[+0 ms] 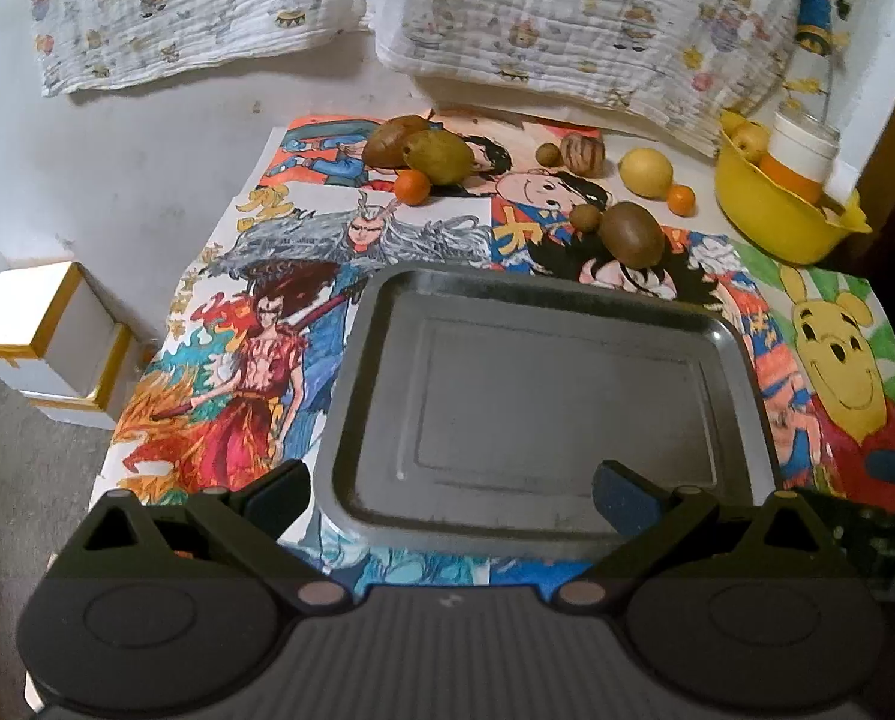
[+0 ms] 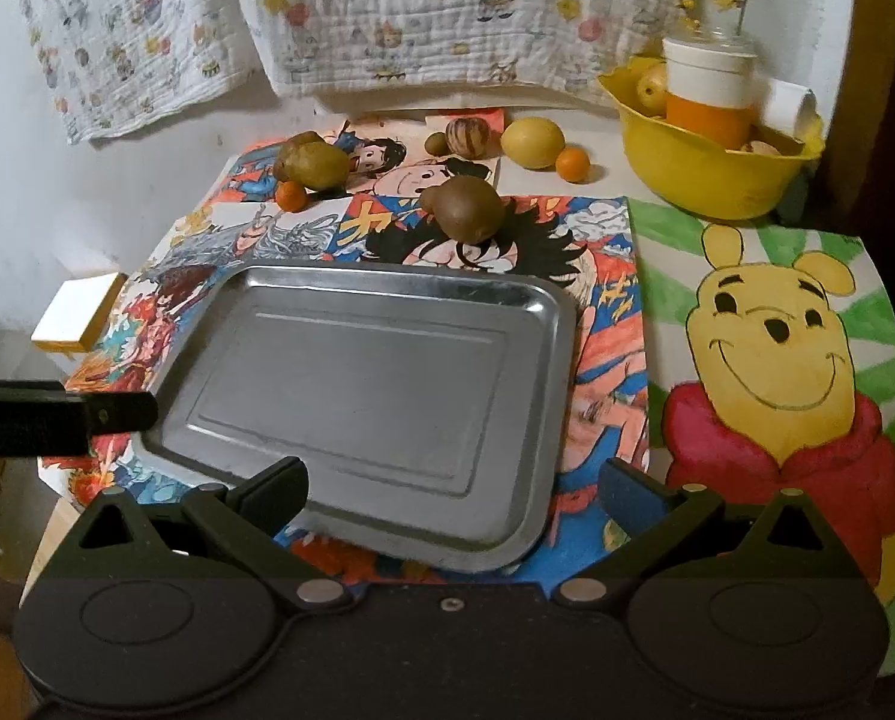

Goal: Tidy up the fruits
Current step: 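Move both tools past the metal tray toward the loose fruit, then grasp the small tangerine with the left tool while the right tool grasps a small kiwi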

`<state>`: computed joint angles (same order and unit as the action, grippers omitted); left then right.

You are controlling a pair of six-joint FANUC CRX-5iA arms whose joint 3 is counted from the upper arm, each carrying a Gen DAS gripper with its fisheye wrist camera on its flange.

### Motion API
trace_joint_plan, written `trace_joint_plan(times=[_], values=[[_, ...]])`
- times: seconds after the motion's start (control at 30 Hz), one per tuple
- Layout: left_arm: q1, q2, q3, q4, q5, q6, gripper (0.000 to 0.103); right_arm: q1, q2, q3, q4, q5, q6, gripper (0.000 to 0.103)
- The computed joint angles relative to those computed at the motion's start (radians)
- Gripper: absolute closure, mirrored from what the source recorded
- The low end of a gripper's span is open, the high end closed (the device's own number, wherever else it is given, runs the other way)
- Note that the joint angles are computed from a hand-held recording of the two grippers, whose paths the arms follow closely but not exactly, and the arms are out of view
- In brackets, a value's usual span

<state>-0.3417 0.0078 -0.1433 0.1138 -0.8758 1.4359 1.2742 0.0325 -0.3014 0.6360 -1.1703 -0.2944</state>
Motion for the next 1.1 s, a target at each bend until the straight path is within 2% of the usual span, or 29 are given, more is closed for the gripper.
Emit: trace_joint_plan(times=[0.17, 0.27, 0.4, 0.57, 0.67, 0.77, 0.93, 1.1], values=[[-0.015, 0.065, 0.096, -0.038, -0.044, 0.092, 0.001, -0.047, -0.024, -0.025, 0.021, 0.037, 0.042, 0.0], [-0.015, 0.114, 0.173, -0.079, -0.103, 0.171, 0.001, -0.066, -0.017, -0.023, 0.034, 0.037, 0.072, 0.0], [0.004, 0.147, 0.232, -0.103, -0.138, 0.196, 0.001, -0.085, -0.007, -0.02, 0.043, 0.067, 0.084, 0.0], [0.029, 0.208, 0.311, -0.112, -0.167, 0.169, 0.001, -0.112, 0.028, 0.013, 0.031, 0.089, 0.093, 0.0], [0.044, 0.261, 0.36, -0.099, -0.157, 0.144, 0.001, -0.138, 0.059, 0.046, 0.019, 0.089, 0.109, 0.0], [0.058, 0.33, 0.425, -0.067, -0.157, 0.088, 0.001, -0.165, 0.094, 0.095, 0.003, 0.059, 0.139, 0.0], [0.068, 0.445, 0.535, -0.006, -0.148, -0.015, 0.001, -0.188, 0.121, 0.125, 0.001, 0.062, 0.116, 0.0], [0.057, 0.536, 0.644, -0.024, -0.161, -0.063, 0.001, -0.205, 0.168, 0.176, -0.039, 0.06, 0.125, 0.0]])
